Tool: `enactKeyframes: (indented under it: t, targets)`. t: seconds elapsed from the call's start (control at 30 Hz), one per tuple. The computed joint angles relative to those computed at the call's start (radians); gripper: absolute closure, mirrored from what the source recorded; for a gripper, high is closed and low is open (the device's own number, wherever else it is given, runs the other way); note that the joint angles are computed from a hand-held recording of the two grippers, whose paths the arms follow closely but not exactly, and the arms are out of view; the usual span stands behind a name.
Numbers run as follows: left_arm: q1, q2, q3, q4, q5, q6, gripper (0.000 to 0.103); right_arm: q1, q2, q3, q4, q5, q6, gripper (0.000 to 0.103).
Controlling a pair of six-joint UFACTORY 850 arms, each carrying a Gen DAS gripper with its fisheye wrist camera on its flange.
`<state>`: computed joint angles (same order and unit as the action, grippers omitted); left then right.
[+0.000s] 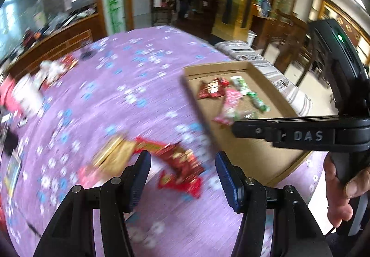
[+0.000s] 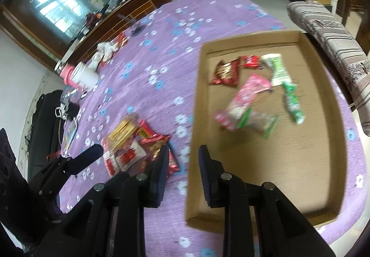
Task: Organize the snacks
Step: 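Move both open grippers back to the snack pile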
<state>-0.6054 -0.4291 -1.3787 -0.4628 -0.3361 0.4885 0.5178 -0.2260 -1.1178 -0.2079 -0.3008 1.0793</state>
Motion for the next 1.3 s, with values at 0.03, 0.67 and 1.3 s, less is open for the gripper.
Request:
enactKeyframes:
  t: [0.03,0.67,1.3]
  targets:
    - [0.017,0.011,0.019,-0.012,0.002,0.001,0.042,0.006,-0.011,-0.01,0.018,-0.001,-0.02,0.078]
    - [0.29,0.144,0.255,-0.065,0.034,0.012,0.042,0.147,-0.359,-0.407,0.24,-0.106,-0.365,0.07]
    - [0.323,0.064,0.16,-0.161,-0.058,0.242,0.042,0.181,-0.503,-0.577,0.133,-0.252,-0.404,0.08]
